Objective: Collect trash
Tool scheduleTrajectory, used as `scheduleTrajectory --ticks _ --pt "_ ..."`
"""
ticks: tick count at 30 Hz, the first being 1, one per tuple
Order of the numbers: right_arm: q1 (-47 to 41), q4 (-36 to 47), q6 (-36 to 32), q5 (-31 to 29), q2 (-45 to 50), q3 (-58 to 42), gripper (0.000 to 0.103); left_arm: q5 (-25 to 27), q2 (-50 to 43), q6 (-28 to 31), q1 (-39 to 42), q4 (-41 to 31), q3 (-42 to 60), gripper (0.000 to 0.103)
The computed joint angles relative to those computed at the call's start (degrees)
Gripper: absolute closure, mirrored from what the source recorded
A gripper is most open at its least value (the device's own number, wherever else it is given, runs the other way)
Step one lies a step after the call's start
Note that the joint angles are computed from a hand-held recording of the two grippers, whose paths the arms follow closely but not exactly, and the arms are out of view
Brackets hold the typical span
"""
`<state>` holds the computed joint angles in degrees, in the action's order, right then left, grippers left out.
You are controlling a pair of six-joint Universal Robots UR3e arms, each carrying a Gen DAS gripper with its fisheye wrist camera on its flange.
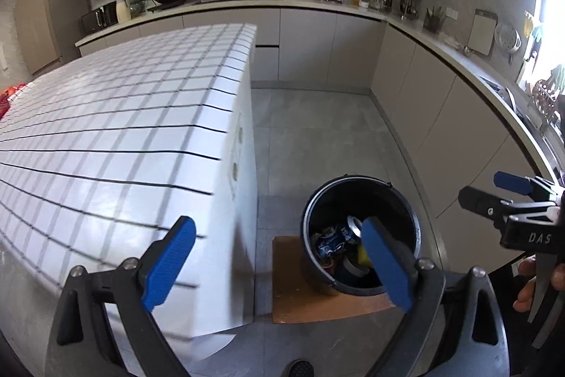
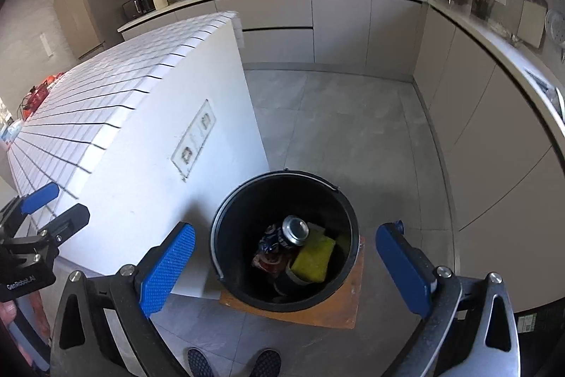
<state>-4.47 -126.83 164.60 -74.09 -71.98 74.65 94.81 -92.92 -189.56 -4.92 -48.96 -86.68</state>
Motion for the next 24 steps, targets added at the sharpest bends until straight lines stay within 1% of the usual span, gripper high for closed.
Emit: scheduleTrajectory --ticks 4,7,9,12,15,17,18,20,21,24 --pt "2.28 -0.06 1.39 0.12 -6.73 3.43 0.000 -1.79 6.95 1.19 3.20 -2.06 -2.54 0.006" --pt "4.60 3.14 2.07 -0.98 -10.66 3.12 0.000 -3.55 13.04 2.26 6.24 -2.84 -4.94 0.004" --pt "6.22 4.89 2.91 -0.13 -14.62 3.66 0.000 -3.51 16.91 3.14 7.85 -3.74 -5.88 0.002" --pt "9.93 4.46 4.55 -1.84 -19.01 5.04 0.000 -4.33 23.62 5.18 11.30 -6.26 -7.22 0.001" --pt "14.10 4.54 6.83 -4.56 -21.59 5.32 0.000 -8.19 29.78 8.63 16.52 -9.97 -8.36 0.001" --pt "17.87 4.59 8.29 -7.79 -21.92 4.59 0.000 -11.03 33.12 10.98 20.22 -12.50 -8.69 0.001" --pt "19.41 4.43 9.08 -8.95 -21.98 4.30 0.000 -14.32 35.53 13.09 24.02 -14.27 -9.07 0.001" --pt "22.28 4.56 10.79 -11.13 -21.42 2.85 0.000 -18.23 38.09 15.61 28.68 -16.94 -9.24 0.001" --pt "24.19 4.58 11.75 -13.29 -20.80 1.71 0.000 -20.39 39.53 17.17 31.23 -18.70 -9.20 0.001" --pt "27.87 4.74 13.76 -16.57 -20.45 0.02 0.000 -27.83 44.40 23.15 40.03 -24.68 -8.97 0.001"
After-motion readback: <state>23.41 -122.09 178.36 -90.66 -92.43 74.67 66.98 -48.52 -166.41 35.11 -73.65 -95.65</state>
